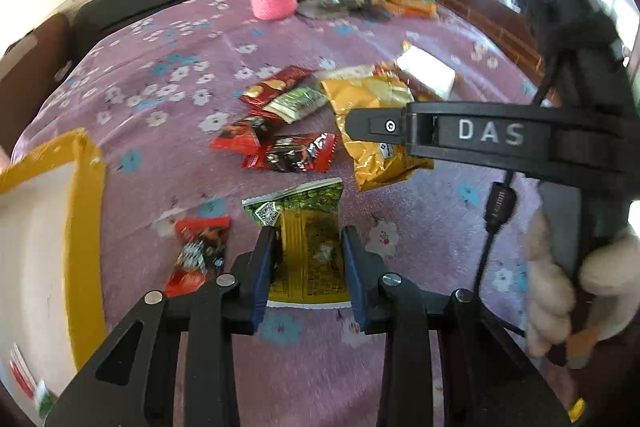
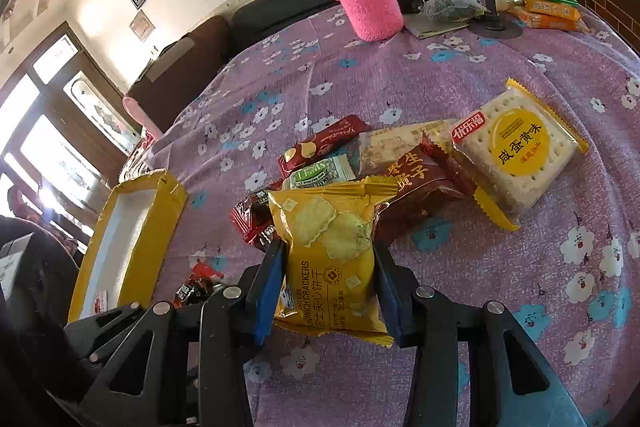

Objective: Organize snacks
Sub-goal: 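Carry the green-topped packet with the left tool toward the tray while the right tool holds the cracker packet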

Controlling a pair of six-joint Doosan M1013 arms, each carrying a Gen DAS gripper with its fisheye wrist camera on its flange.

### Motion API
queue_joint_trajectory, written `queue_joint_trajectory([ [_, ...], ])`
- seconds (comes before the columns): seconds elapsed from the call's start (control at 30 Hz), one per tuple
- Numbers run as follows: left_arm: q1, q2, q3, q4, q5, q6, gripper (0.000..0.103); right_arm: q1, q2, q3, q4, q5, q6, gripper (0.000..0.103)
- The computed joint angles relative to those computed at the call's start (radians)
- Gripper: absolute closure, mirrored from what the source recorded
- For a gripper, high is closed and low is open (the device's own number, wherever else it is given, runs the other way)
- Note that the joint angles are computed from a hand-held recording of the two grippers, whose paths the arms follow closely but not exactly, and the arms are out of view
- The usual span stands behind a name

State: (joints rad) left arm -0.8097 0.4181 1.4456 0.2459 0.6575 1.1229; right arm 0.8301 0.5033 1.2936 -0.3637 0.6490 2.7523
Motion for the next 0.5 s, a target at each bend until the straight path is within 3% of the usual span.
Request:
queue_joint_trajectory([
  [0.23,0.006,-0.104,0.120,0.086,-0.098,-0.205,0.072,0.005,0.001,-0.001,-0.010,-0.014,-0.007,0.059],
  [0.33,0.014,-0.131,0.145,0.135,-0.096,-0.302,0.072,0.009,0.011,-0.013,0.002,0.000,-0.033,0.059],
  [0.4,0.009,-0.147,0.159,0.234,-0.074,-0.402,0.072,0.010,0.018,-0.019,0.021,0.006,-0.053,0.059],
  [0.5,0.011,-0.166,0.181,0.261,-0.065,-0.444,0.072,0.013,0.029,-0.029,0.025,0.025,-0.067,0.059],
])
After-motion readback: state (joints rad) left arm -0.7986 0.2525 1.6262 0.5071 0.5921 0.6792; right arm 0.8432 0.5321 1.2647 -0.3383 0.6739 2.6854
